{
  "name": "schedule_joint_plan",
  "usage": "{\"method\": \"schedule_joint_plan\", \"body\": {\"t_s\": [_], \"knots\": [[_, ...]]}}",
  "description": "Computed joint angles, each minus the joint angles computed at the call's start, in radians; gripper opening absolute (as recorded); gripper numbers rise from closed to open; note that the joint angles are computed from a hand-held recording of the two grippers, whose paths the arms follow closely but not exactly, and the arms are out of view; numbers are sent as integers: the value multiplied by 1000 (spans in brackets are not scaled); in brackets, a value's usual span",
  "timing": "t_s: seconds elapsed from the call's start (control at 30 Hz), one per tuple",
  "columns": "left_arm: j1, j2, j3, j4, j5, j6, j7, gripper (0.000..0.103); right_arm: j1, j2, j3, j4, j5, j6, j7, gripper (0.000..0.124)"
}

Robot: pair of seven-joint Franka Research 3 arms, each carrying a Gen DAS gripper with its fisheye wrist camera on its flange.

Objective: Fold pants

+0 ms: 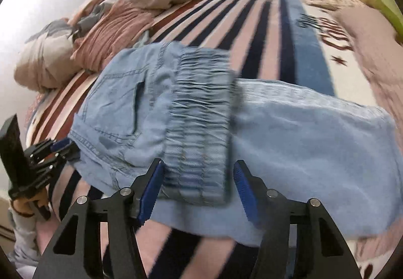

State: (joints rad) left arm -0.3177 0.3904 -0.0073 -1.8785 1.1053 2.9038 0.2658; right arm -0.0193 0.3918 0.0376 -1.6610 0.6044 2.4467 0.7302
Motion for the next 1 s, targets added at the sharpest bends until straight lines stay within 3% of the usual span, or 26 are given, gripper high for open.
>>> {"method": "schedule_joint_plan", "body": {"t_s": [0.07,0.1,0.2,0.27,0.33,0.5,0.7,0.93,1.0], "knots": [[-8,-8,-3,-4,-2,-36,7,21,-15,-39,-12,-53,20,56,-7,53],[-8,-14,-5,-9,1,-42,6,21,-35,-51,-14,-62,47,46,-4,53],[-14,-38,-7,-20,30,-68,-18,38,-108,-103,-23,-102,190,20,-34,56],[-8,-51,-9,-24,61,-43,-62,48,-123,-126,-45,-135,217,41,-41,70],[-4,-59,-13,-17,80,-25,-109,54,-143,-125,-71,-144,228,30,-16,73],[0,-59,-21,11,100,-3,-223,55,-213,-56,-76,-95,308,-136,13,75],[-7,-51,-27,49,113,-8,-284,56,-233,35,-42,12,367,-222,-3,79],[-20,-9,-36,110,62,-56,-232,56,-199,136,-8,124,359,-73,99,79],[-28,1,-30,122,54,-69,-225,56,-192,143,4,123,362,-5,100,62]]}}
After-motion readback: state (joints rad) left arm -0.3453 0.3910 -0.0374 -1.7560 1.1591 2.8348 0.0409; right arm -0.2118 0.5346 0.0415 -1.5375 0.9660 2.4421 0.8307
